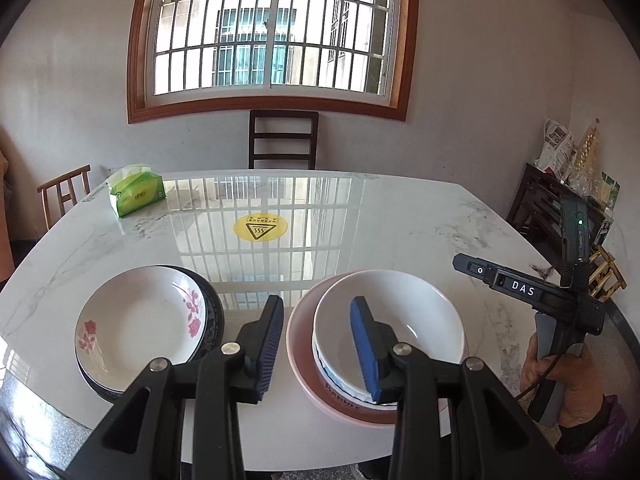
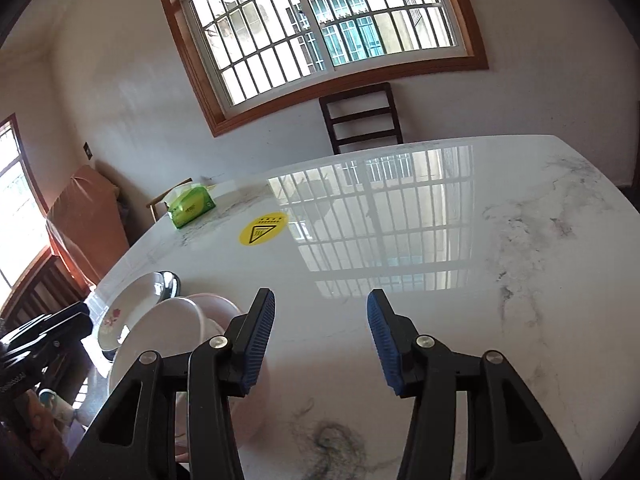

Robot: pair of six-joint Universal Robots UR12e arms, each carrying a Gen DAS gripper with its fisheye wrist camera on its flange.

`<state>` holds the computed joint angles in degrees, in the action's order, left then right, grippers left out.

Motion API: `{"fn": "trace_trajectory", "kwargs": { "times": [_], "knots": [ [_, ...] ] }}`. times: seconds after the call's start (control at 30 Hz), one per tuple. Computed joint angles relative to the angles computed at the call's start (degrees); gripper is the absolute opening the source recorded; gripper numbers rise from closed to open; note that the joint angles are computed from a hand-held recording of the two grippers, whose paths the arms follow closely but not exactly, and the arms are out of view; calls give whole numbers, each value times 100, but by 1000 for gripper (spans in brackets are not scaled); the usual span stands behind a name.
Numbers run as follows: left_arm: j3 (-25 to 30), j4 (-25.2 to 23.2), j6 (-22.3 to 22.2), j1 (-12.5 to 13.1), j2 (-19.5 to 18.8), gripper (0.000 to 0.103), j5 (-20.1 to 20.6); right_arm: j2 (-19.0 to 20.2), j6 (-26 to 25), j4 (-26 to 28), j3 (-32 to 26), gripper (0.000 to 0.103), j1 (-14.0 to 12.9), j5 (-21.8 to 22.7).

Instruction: Organize plates and bowls

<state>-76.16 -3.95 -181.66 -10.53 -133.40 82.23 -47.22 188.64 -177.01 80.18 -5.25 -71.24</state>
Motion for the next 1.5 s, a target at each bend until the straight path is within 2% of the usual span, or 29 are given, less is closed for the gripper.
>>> {"fn": "trace_trajectory", "kwargs": {
  "times": [0.1, 0.23, 0.27, 0.33, 0.37, 0.47, 0.67, 0.77, 0.83, 0.93, 1.03, 1.27, 1.5],
  "knots": [
    [-94, 279, -60, -12, 6, 35, 15, 93, 334, -10, -5, 54, -80, -39],
    [-197, 662, -232, 2, -2, 35, 96, 183, 707, -10, 73, 55, -153, -45],
    [-200, 702, -279, -9, -5, 37, 200, 195, 856, -73, 90, 55, -200, 159],
    [-182, 669, -398, 12, -12, 39, 207, 184, 939, -457, 183, 56, -225, 95],
    [-161, 626, -451, 19, -19, 39, 243, 193, 936, -526, 189, 61, -231, 97],
    [-149, 451, -618, 54, -9, 39, 365, 224, 1057, -538, 172, 61, -255, 270],
    [-412, 547, -960, 189, 118, 39, 429, 222, 963, -717, 223, 64, -250, 364],
    [-540, 628, -915, 198, 172, 40, 668, 224, 990, -828, 252, 69, -258, 409],
    [-566, 463, -801, 212, 201, 42, 657, 221, 972, -783, 243, 70, -256, 413],
    [-617, 469, -711, 209, 202, 44, 712, 214, 891, -882, 269, 71, -237, 365],
    [-571, 398, -553, 174, 141, 49, 863, 195, 730, -786, 258, 74, -196, 269],
    [-310, 71, -602, 229, -46, 49, 585, 182, 697, -649, 235, 75, -167, 125],
    [-160, -47, -484, 205, -171, 49, 745, 147, 614, -583, 253, 76, -87, -201]
  ]
}}
